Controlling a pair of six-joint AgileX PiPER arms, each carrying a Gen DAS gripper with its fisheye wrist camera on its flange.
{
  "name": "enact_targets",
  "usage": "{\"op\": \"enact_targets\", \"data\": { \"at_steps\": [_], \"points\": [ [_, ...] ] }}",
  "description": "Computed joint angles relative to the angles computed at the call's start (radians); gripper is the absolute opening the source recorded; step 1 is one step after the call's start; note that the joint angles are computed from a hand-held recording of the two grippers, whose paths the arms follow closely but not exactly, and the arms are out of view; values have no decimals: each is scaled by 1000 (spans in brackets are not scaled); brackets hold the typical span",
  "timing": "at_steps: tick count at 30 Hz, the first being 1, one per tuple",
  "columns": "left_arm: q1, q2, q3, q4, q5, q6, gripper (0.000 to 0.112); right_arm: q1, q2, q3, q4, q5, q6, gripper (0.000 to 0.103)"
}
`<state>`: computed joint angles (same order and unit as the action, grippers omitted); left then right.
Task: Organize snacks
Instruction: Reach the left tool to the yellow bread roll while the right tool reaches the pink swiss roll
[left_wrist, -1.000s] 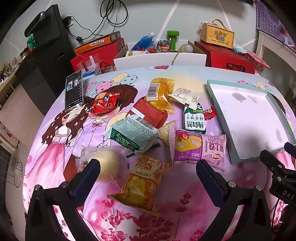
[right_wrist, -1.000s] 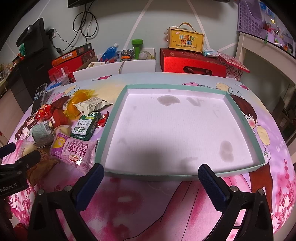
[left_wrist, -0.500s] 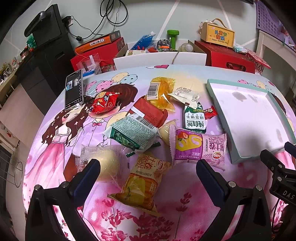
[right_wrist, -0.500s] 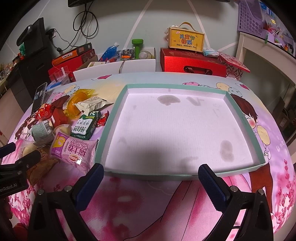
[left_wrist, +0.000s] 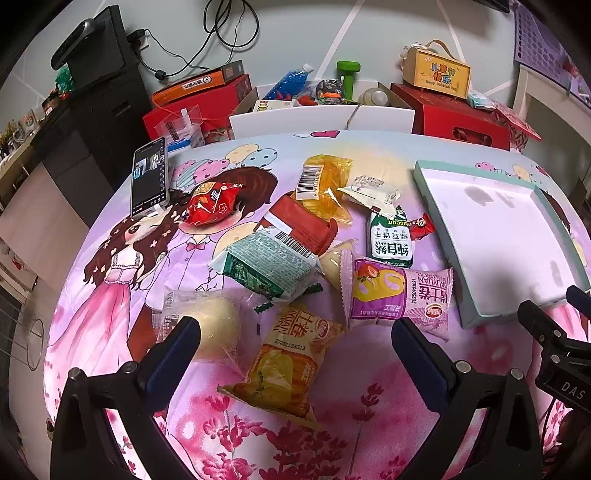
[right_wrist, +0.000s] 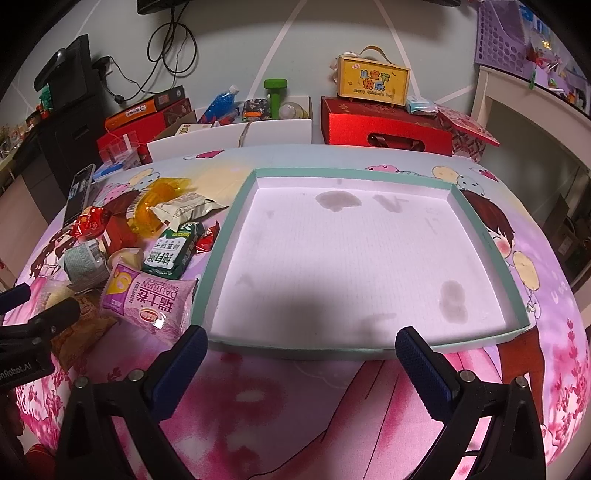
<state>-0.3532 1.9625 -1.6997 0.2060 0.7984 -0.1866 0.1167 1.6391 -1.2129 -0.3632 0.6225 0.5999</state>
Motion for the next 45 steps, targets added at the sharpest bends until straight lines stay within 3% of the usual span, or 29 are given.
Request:
{"op": "enact_targets", "data": {
  "at_steps": [7, 14, 19, 30, 35, 37, 39, 45],
  "points": [
    [34, -26, 11, -14, -8, -5, 103, 13, -2, -8, 12, -15, -15, 103],
    [143, -46, 23, -65, 4, -21, 103, 17, 47, -82, 274, -72, -242, 103],
    [165, -31, 23, -131, 23, 48, 103, 62, 109, -161, 318, -67, -325, 103],
    [122, 45, -33, -185, 86, 149, 102, 15, 249, -351, 611, 45, -659, 101],
    [108, 70, -58, -195, 104, 174, 102, 9, 359, -504, 682, 130, -742, 89],
    [103, 76, -67, -196, 111, 185, 98, 6, 397, -550, 707, 170, -766, 87],
    [101, 85, -77, -204, 120, 198, 86, 7, 427, -583, 712, 202, -772, 86],
    [94, 98, -90, -194, 139, 208, 77, 1, 469, -624, 750, 266, -795, 86]
  ]
}}
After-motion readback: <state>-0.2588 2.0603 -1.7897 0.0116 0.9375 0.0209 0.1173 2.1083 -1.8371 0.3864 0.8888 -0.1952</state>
